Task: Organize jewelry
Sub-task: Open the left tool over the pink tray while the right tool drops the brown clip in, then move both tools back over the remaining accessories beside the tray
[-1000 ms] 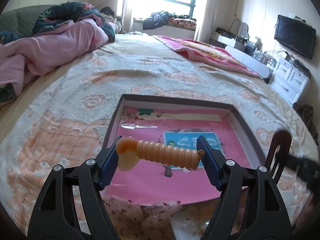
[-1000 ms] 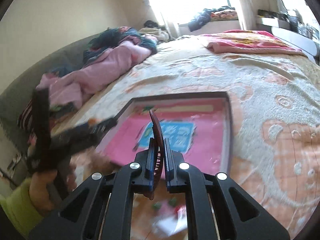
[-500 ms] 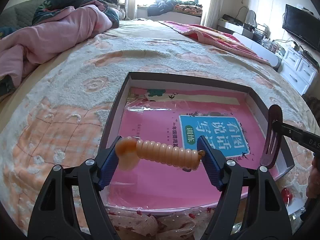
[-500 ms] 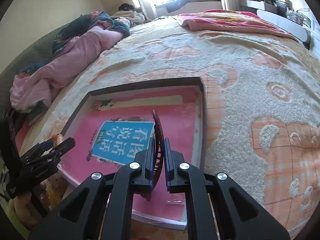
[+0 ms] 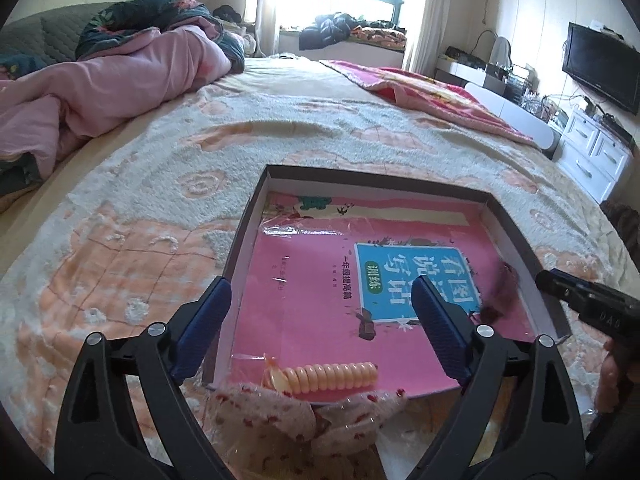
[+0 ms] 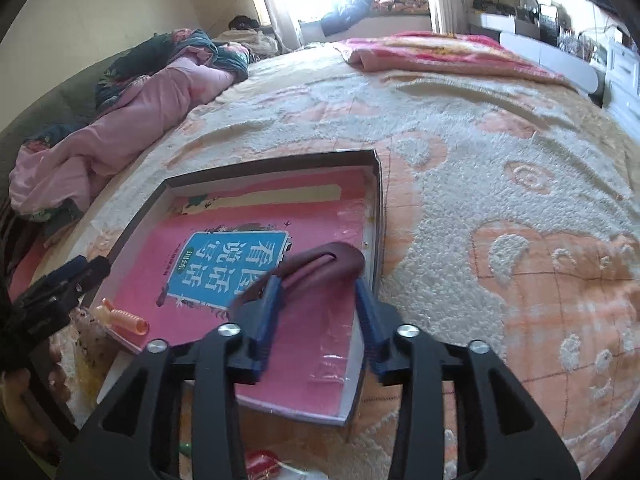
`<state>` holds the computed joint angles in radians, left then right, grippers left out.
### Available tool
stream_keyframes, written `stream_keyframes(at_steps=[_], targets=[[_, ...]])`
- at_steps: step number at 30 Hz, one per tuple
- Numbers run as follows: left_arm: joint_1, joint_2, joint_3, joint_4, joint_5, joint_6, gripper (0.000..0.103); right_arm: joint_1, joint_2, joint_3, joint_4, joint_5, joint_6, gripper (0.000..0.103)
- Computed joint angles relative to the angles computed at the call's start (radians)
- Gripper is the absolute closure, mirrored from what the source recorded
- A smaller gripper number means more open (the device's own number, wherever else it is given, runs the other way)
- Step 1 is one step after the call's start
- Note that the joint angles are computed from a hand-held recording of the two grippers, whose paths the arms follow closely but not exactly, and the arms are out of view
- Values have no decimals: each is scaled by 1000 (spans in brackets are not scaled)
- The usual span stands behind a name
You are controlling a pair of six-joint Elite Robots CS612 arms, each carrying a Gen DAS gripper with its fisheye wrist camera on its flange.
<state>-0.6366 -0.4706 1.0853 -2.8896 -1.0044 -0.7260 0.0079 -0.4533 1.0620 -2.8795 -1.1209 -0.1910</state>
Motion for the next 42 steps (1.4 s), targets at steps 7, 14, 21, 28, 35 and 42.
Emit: stream_keyframes(at_steps=[7, 14, 21, 28, 35, 42], targets=[[-17, -27, 46, -48, 39, -2, 12, -10, -41, 103, -191, 24, 11, 44], [-34, -56, 99, -113, 88, -2, 12, -25, -78, 192, -361, 68, 43, 33], [-53, -75, 142, -182, 123, -4, 12, -38, -111, 270, -463, 97, 49, 30], [-70, -91, 184, -200, 138, -10, 12, -42, -137, 334, -496, 113, 12, 29], [-79, -110, 229, -191, 150, -33, 11, -39, -156, 389, -500, 114, -72, 29], [-84, -135, 284, -160, 151, -87, 11, -32, -163, 425, -496, 89, -168, 29]])
